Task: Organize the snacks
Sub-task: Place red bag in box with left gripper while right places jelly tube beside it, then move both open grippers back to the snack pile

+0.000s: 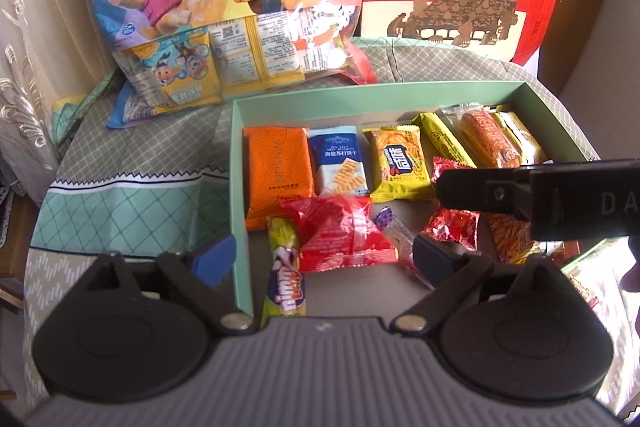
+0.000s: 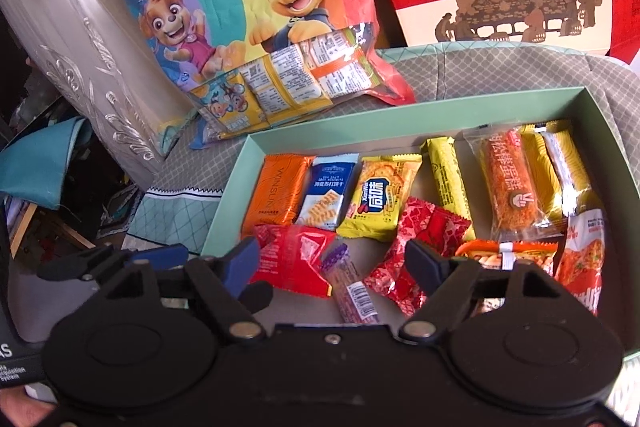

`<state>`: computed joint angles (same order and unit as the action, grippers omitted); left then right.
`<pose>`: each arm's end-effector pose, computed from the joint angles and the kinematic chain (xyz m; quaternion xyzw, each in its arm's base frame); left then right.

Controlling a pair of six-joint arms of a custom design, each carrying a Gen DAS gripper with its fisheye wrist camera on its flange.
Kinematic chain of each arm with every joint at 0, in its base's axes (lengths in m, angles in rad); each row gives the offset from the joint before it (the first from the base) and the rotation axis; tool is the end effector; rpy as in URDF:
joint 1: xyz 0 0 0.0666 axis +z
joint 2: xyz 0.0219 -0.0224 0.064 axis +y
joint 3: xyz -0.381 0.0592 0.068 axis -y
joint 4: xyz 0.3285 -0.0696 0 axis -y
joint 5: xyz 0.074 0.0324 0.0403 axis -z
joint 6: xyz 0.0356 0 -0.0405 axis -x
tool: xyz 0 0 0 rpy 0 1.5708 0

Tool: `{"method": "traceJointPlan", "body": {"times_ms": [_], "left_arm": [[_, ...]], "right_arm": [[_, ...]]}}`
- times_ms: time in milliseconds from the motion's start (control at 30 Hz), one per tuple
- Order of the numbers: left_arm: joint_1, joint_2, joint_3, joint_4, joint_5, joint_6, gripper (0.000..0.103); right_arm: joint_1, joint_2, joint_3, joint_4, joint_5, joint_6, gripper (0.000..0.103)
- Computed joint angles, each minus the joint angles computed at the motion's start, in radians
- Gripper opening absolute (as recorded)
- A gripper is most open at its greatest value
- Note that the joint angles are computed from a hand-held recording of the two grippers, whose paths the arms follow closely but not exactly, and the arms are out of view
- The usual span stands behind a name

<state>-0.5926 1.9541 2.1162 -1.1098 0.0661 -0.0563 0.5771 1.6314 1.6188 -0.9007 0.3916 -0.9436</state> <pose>0.5089 -0.3460 0.4225 0.3129 0.8985 -0.1115 0.2871 0.4321 0.2646 0.4179 0.2309 0.9014 0.0848 0.3564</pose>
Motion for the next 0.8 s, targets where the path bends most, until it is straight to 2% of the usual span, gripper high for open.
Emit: {"method": "traceJointPlan", "body": {"times_ms": [67, 233, 533, 800], "left_arm": [[0.006, -0.021, -0.022, 0.006, 0.005, 0.007, 0.102], [0.010, -0.083, -0.102, 0.024, 0.023, 0.021, 0.103], [0.005, -0.180, -0.275, 0.044, 0.022, 0.000, 0.103], [0.023, -0.195, -0.372, 0.050, 0.003, 0.018, 0.103]], "right_arm": [[0.012, -0.012, 0.001, -0.022, 0.022, -0.008, 0.100], [0.042, -0.058, -0.031, -0.047, 0.052, -0.048, 0.103], [0.118, -0.105, -0.092, -0.084, 0.072, -0.120, 0.103], [0.152, -0.120, -0.164, -0.065, 0.050, -0.212, 0.103]]}}
